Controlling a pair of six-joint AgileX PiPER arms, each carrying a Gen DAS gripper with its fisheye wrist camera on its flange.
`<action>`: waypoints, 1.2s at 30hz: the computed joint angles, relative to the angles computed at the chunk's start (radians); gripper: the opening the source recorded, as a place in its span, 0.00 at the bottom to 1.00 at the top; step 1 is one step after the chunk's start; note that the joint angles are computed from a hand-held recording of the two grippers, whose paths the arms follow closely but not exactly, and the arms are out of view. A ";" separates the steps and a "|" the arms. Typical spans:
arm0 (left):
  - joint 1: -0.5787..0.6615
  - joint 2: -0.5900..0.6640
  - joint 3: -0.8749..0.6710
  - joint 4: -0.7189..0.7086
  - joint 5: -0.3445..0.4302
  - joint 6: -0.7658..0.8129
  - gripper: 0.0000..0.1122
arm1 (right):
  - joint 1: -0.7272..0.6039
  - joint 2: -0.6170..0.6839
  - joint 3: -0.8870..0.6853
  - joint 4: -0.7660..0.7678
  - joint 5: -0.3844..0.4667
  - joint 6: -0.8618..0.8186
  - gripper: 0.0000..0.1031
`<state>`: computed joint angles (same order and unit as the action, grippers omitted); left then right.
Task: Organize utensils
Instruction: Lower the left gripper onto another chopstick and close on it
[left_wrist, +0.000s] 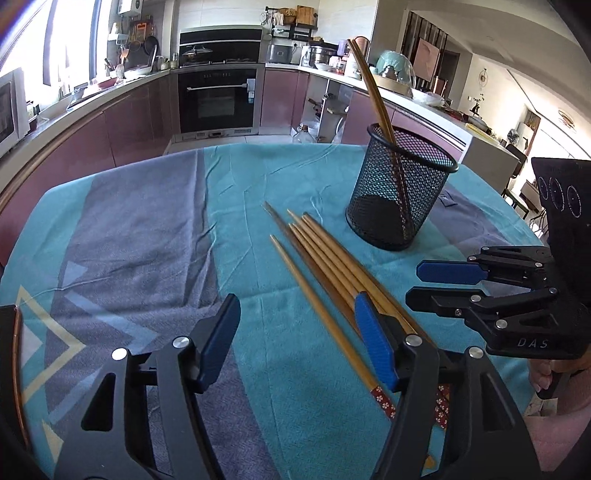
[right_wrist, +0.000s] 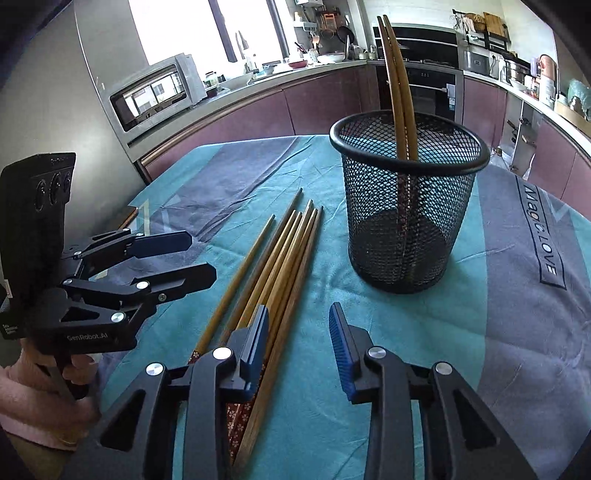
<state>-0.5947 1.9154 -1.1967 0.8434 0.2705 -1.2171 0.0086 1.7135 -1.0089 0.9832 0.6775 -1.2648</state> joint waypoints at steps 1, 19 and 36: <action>-0.002 0.008 -0.008 -0.023 0.001 0.023 0.56 | 0.000 0.002 0.004 0.001 -0.002 -0.001 0.30; -0.022 0.109 -0.142 -0.369 0.046 0.386 0.41 | 0.046 0.026 0.015 -0.017 -0.079 0.030 0.26; 0.003 0.135 -0.179 -0.444 0.072 0.498 0.27 | 0.100 0.028 0.012 -0.085 -0.171 0.087 0.24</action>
<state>-0.5915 2.0504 -1.3755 0.3997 0.3429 -0.7192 0.1090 1.7417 -0.9967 0.8984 0.5067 -1.1781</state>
